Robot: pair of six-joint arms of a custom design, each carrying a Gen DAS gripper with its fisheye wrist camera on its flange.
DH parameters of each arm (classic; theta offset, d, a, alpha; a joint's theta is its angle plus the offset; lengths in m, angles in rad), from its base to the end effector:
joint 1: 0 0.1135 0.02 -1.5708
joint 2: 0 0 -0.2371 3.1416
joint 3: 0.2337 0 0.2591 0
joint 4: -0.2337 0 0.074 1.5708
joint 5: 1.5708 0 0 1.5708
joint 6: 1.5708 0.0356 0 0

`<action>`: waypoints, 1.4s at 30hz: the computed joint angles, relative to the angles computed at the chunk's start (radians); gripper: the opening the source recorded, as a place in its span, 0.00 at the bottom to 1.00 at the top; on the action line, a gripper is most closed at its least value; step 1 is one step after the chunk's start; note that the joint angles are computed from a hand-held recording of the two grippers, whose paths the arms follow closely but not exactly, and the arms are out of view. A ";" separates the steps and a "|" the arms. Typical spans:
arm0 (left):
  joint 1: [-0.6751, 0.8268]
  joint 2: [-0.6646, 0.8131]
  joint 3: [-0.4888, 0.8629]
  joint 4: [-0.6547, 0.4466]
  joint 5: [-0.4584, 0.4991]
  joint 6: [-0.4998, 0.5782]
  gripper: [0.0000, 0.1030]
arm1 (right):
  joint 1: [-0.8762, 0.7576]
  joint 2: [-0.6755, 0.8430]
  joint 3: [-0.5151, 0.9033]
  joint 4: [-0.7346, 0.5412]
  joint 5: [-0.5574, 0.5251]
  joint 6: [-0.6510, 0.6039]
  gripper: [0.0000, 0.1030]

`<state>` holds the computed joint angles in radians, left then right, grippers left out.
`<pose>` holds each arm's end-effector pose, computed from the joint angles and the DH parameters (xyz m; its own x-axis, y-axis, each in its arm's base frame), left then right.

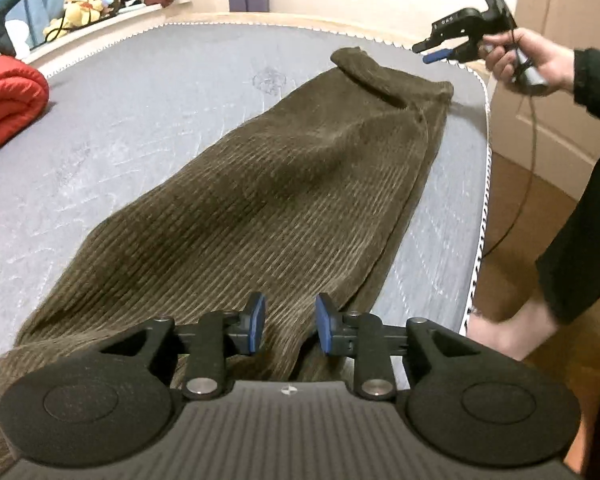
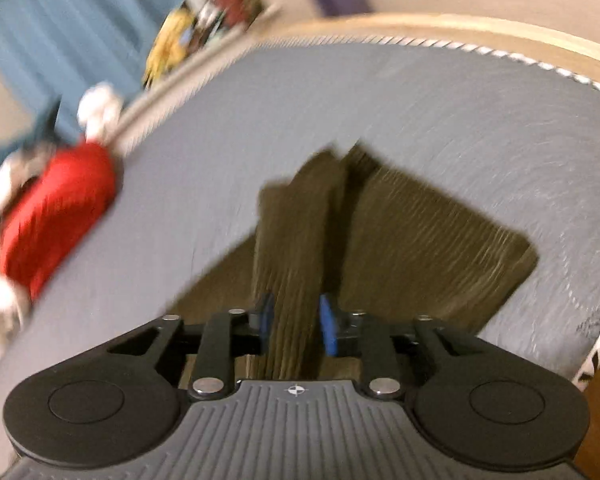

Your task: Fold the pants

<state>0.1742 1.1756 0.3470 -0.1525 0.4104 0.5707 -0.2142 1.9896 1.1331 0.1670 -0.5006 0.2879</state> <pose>0.2020 0.0211 0.0985 -0.6566 0.3874 -0.6471 0.4923 0.8701 0.0214 0.4024 -0.0700 0.1120 -0.6458 0.3954 -0.6531 0.0084 0.8590 0.5118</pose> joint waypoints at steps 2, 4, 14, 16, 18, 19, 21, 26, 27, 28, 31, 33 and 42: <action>-0.043 0.028 -0.003 0.027 -0.031 -0.016 0.30 | 0.003 0.057 0.048 0.022 0.012 0.012 0.34; -0.085 0.052 -0.008 0.050 -0.066 -0.004 0.30 | 0.026 0.121 0.125 -0.018 0.030 -0.006 0.36; -0.059 0.118 0.008 0.117 -0.063 -0.010 0.30 | 0.145 0.331 0.370 -0.058 0.241 0.022 0.59; -0.057 0.133 0.018 0.123 -0.066 -0.005 0.30 | 0.139 0.350 0.393 -0.063 0.234 0.024 0.49; -0.057 0.141 0.028 0.126 -0.067 -0.005 0.30 | 0.130 0.353 0.397 -0.062 0.200 0.013 0.08; -0.060 0.145 0.032 0.132 -0.070 -0.008 0.30 | 0.128 0.341 0.382 -0.048 0.200 0.003 0.06; -0.068 0.149 0.037 0.143 -0.073 -0.017 0.30 | 0.115 0.296 0.326 0.004 0.200 -0.004 0.04; -0.086 0.112 0.038 0.120 -0.043 -0.031 0.30 | 0.042 0.120 0.116 0.140 0.351 0.118 0.02; -0.091 0.109 0.040 0.107 -0.037 -0.026 0.30 | 0.024 0.097 0.095 0.118 0.389 0.136 0.02; -0.096 0.113 0.047 0.084 -0.028 -0.016 0.30 | 0.004 0.085 0.083 0.085 0.413 0.156 0.02; -0.133 0.129 0.056 0.023 -0.044 0.043 0.30 | -0.036 0.119 0.116 -0.046 0.405 0.174 0.02; -0.153 0.126 0.051 -0.006 -0.062 0.085 0.30 | -0.058 0.149 0.131 -0.068 0.364 0.212 0.03; -0.087 0.158 0.030 0.065 -0.066 0.049 0.44 | -0.036 0.182 0.143 -0.011 0.341 0.159 0.44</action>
